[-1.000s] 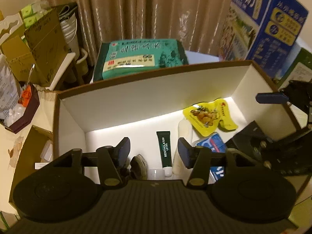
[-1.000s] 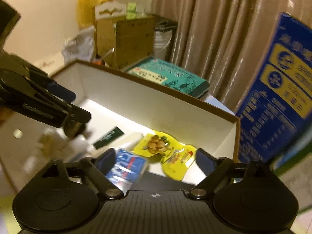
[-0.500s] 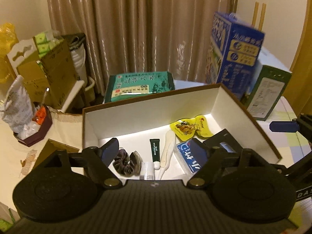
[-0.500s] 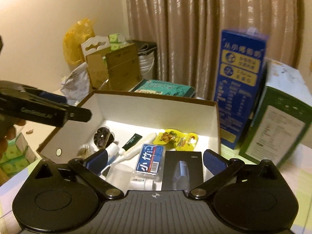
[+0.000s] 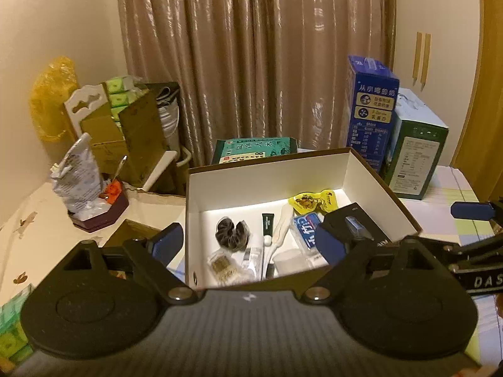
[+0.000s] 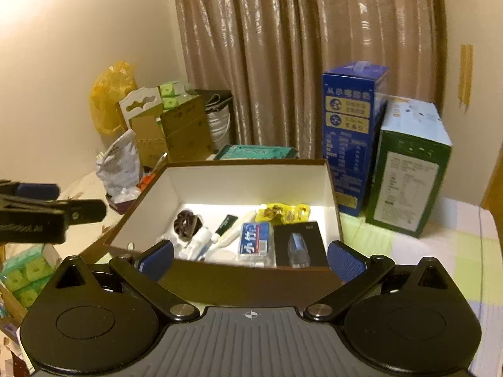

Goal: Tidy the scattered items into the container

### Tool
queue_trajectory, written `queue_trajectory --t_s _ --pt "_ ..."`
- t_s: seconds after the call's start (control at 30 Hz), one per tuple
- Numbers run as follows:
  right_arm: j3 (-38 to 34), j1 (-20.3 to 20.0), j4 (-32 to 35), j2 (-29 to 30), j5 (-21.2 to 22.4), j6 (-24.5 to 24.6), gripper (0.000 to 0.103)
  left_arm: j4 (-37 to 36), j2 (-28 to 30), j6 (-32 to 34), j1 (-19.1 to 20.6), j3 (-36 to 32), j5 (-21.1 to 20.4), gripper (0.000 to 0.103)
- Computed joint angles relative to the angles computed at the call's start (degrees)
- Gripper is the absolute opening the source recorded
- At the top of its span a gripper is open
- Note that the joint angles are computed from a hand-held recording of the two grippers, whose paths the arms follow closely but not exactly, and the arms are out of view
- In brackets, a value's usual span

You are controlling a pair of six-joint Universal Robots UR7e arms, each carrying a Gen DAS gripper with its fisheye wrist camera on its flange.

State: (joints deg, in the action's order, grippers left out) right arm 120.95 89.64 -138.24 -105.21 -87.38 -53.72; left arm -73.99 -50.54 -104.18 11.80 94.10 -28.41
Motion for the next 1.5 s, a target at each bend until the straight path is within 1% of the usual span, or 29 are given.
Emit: queue_trajectory --t_s 0.1,0.13,0.17,0.3,0.5,0.7,0.93,1.2,1.33,1.5 --pt "0.47 -1.30 3.07 -3.36 1.20 -0.88 0.101 4.05 0.94 -4.52 -2.31 -1.23 -1.74 0.092" --pt "0.49 -1.86 4.32 -4.33 1.85 -1.30 0.101 5.68 1.38 -5.95 -3.03 -1.79 -2.24 0.095" --pt "0.49 -2.34 5.58 -5.33 2.33 -1.73 0.101 8.14 2.07 -8.01 -3.88 -2.67 -2.72 0.097" --pt "1.11 -3.74 8.45 -9.44 3.62 -4.16 0.101 16.35 4.20 -14.68 -6.32 -5.84 -4.39 0.100" --pt "1.06 -5.76 13.74 -14.40 5.24 -6.39 0.101 20.31 6.26 -18.97 -9.46 -8.70 -7.09 0.100" --pt "-0.06 -8.35 19.36 -17.87 6.12 -8.28 0.101 17.78 7.24 -19.58 -11.63 -9.47 -10.56 0.101" --pt "-1.03 -12.19 25.86 -21.55 7.54 -11.57 0.101 17.41 8.93 -20.73 -13.63 -11.03 -14.96 0.101" --pt "-2.02 -16.20 31.04 -23.99 8.84 -15.14 0.101 16.95 10.62 -20.70 -14.99 -12.39 -17.72 0.102" --pt "-2.33 -18.68 33.41 -25.40 9.46 -17.66 0.101 16.54 11.75 -20.07 -15.32 -13.30 -18.91 0.102" --pt "-2.72 -20.66 35.33 -26.28 9.18 -19.71 0.101 15.19 12.76 -19.60 -15.50 -13.58 -20.49 0.102"
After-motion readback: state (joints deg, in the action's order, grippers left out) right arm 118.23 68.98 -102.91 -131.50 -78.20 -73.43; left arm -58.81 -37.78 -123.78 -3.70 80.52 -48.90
